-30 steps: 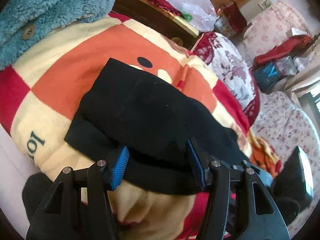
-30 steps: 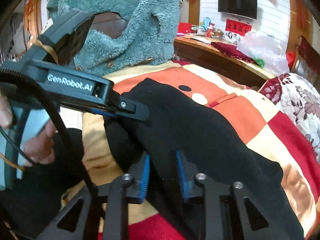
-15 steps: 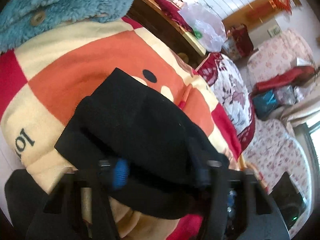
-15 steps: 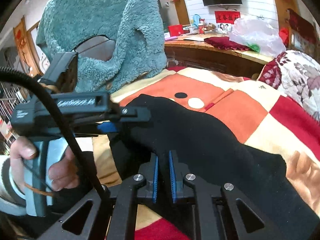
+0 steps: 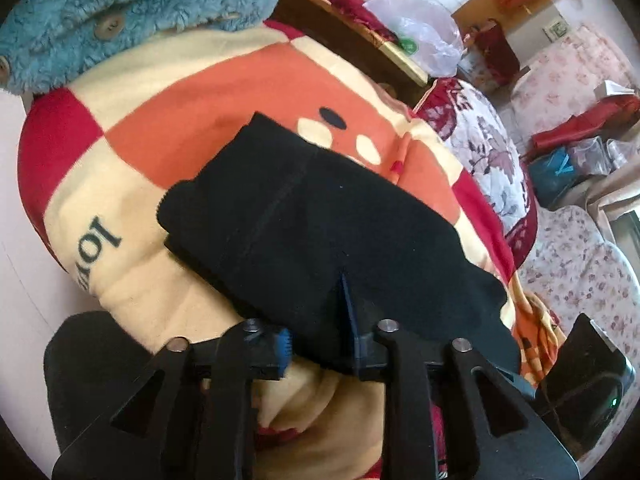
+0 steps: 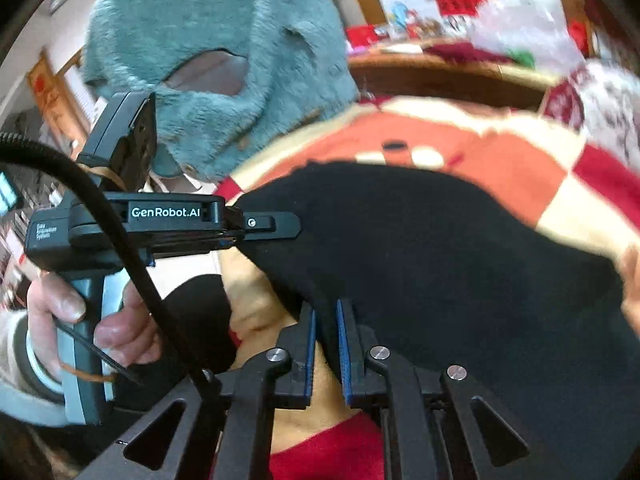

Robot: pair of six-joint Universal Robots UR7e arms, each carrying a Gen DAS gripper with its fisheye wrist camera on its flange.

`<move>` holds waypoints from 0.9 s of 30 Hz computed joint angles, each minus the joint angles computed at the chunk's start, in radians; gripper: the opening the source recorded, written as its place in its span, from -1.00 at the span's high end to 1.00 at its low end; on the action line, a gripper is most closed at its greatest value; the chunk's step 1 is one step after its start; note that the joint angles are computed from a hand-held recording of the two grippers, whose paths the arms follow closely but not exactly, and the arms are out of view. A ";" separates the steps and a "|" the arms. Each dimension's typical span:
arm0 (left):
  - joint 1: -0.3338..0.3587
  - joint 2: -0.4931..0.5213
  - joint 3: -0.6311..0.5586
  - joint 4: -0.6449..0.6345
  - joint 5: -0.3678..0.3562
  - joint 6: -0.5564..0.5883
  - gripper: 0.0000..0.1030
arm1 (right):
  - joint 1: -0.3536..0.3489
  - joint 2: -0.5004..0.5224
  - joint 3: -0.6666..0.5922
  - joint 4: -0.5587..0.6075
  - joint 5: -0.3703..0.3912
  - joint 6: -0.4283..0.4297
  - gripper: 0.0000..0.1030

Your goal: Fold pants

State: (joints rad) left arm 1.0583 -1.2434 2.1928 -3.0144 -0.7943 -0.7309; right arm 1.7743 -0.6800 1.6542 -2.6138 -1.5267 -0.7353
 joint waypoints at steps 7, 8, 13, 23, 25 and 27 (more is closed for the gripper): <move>-0.118 -0.055 0.028 0.166 0.261 -0.034 0.13 | -0.032 -0.097 0.059 -0.006 0.034 0.026 0.46; -0.128 -0.057 0.030 0.164 0.275 -0.021 0.13 | -0.047 -0.125 0.086 -0.035 0.037 0.040 0.42; -0.177 -0.010 -0.008 0.119 0.294 0.115 0.09 | -0.115 -0.233 0.165 -0.147 -0.036 0.130 0.20; -0.161 0.241 -0.251 0.126 -0.008 0.397 -0.03 | -0.263 -0.424 0.236 -0.330 -0.246 0.358 0.16; -0.149 0.308 -0.330 0.159 -0.079 0.462 -0.04 | -0.268 -0.427 0.207 -0.332 -0.272 0.353 0.16; -0.144 0.367 -0.398 0.196 -0.109 0.503 -0.04 | -0.273 -0.413 0.154 -0.293 -0.300 0.337 0.15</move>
State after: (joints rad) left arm 0.9141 -0.8762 1.7948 -2.8180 -0.9034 -0.2276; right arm 1.5011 -1.0930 1.8082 -2.9067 -1.8268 -0.3979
